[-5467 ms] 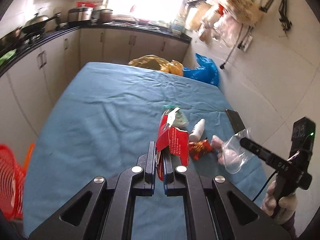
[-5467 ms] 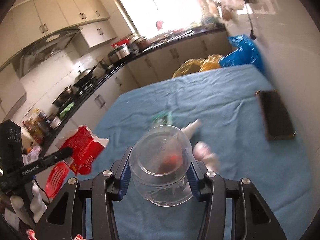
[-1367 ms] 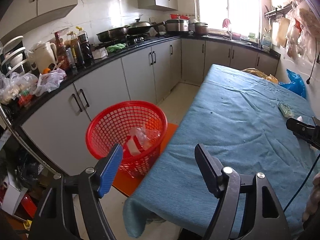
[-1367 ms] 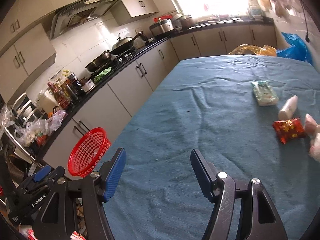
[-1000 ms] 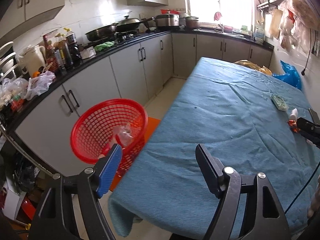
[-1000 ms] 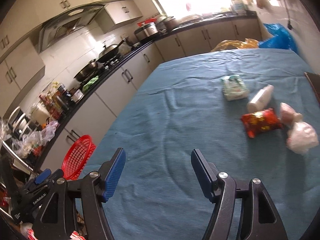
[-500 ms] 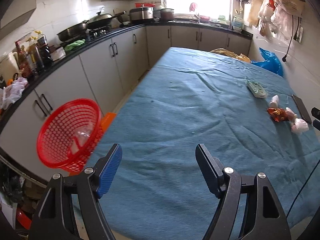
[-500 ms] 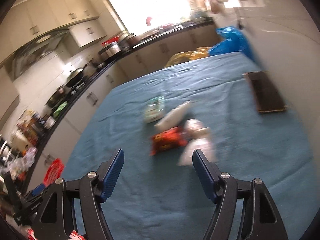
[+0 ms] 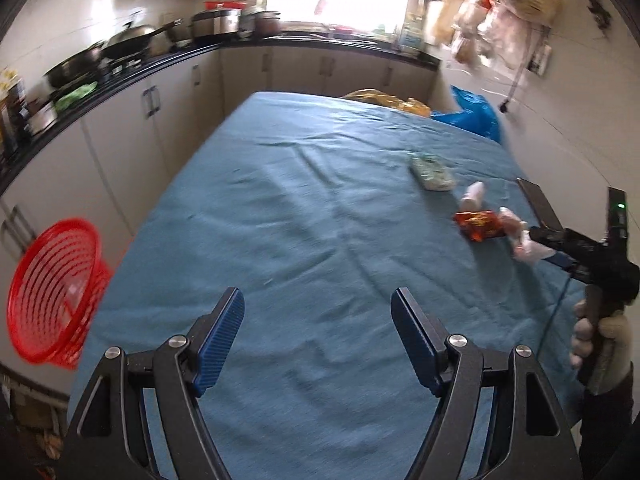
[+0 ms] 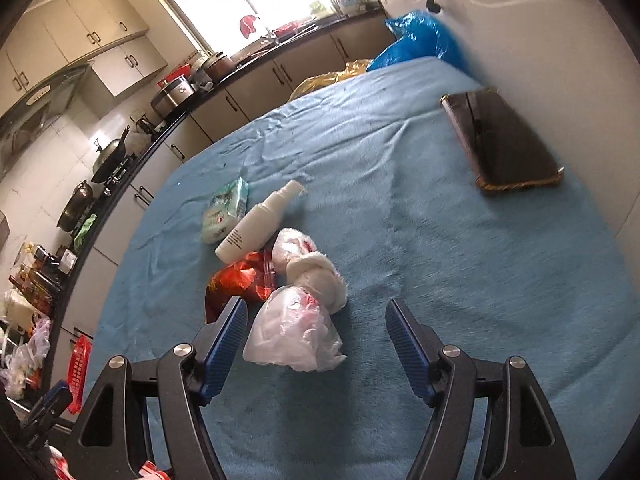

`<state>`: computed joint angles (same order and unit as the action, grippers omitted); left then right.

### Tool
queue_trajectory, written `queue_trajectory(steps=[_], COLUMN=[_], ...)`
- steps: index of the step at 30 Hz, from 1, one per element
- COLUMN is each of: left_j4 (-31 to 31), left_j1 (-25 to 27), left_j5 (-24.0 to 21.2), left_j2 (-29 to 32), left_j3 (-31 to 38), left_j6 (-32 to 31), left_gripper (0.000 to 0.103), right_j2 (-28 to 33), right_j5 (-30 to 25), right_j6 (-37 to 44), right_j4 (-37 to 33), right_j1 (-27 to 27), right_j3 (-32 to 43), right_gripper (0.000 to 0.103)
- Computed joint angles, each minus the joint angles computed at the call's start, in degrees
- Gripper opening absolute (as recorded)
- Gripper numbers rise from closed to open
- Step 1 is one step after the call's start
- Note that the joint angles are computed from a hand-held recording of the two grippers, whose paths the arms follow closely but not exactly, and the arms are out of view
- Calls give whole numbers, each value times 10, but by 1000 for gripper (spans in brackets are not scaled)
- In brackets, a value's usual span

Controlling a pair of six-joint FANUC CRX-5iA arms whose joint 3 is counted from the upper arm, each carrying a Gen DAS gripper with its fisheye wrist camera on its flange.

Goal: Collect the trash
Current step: 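Grasp the red-gold snack bag with the left gripper while the right grasps the plastic bag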

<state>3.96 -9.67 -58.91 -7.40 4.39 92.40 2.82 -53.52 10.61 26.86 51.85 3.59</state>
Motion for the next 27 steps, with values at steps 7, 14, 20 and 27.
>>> queue_trajectory(steps=[7,14,20,27], left_j4=[-4,28,52,52], left_j1=[-57,-106,-132,-146], left_j5=[18,-2,-46,-65], left_j2=[82,206,310,367], left_j3=[79,190,294,356], left_j6=[-27,-99,-171,-220], left_gripper=[75,75,75,80], right_j2=[23,9,-34,-38], right_j5=[1,-4,62,70], right_j6=[20,-17,-59,-61], right_j4=[13,51,17,10], right_j1=[-4,-1,-24,-27], right_j3=[9,-17,-68,-70], right_gripper=[72,33,34,35])
